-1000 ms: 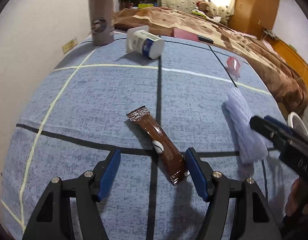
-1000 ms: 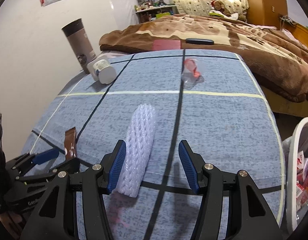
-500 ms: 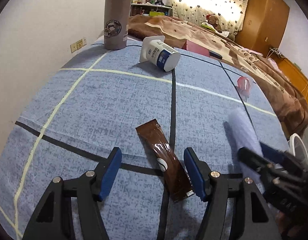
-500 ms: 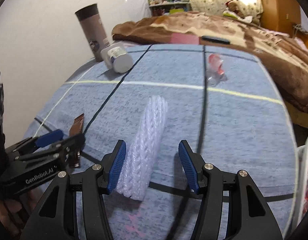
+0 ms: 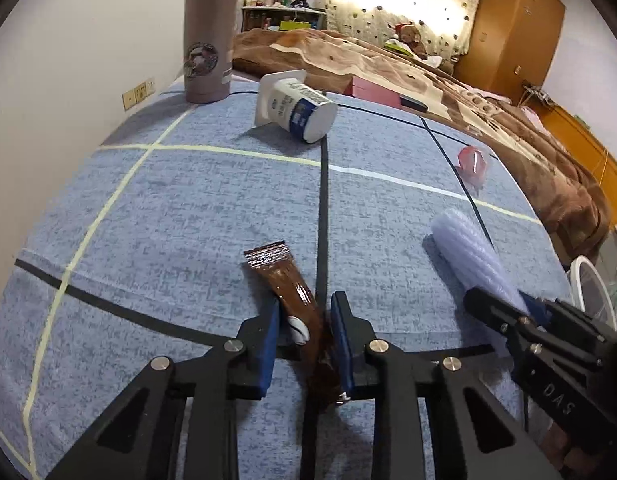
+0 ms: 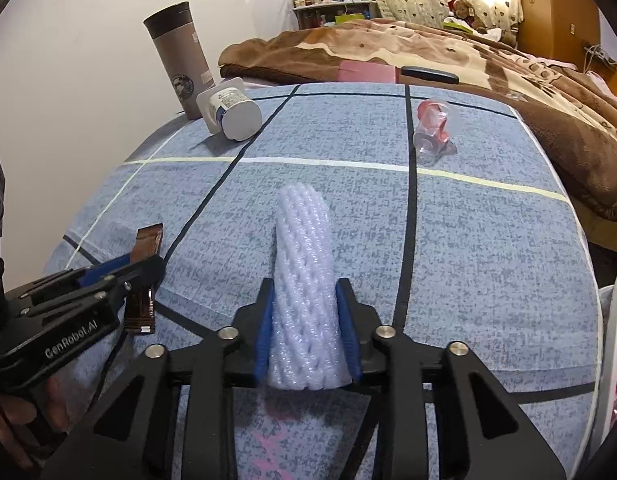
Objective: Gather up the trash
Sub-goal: 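Close the right gripper on the foam sleeve while the left gripper grasps the brown wrapper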
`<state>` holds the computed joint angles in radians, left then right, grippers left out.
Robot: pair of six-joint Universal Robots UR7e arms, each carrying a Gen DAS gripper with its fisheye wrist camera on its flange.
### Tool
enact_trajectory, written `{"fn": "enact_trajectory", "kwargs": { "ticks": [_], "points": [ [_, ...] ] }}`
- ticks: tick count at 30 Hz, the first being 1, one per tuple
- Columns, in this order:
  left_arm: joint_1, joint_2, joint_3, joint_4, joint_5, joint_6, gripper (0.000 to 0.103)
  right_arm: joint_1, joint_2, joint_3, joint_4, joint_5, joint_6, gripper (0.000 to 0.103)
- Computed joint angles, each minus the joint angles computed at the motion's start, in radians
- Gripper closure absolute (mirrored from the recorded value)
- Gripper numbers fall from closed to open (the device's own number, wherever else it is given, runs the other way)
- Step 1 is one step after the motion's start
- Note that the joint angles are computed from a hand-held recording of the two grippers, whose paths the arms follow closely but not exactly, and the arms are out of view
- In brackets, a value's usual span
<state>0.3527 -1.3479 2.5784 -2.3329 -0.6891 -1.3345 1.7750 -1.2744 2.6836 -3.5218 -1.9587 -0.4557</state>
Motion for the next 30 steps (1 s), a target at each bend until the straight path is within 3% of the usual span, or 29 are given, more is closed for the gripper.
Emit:
{"fn": "enact_trajectory", "kwargs": {
  "ticks": [15, 21, 30],
  "points": [
    [-0.038, 0.038, -0.002, -0.045, -0.024, 0.043, 0.089, -0.01, -0.004, 0.028, -0.101, 0.019, -0.011, 0.078],
    [-0.045, 0.058, -0.019, 0.027, -0.028, 0.014, 0.089, -0.021, -0.019, 0.035, -0.107, 0.033, -0.002, 0.078],
    [-0.043, 0.067, -0.026, 0.027, -0.03, -0.012, 0.087, -0.028, -0.031, 0.042, -0.101, 0.046, 0.002, 0.078]
  ]
}}
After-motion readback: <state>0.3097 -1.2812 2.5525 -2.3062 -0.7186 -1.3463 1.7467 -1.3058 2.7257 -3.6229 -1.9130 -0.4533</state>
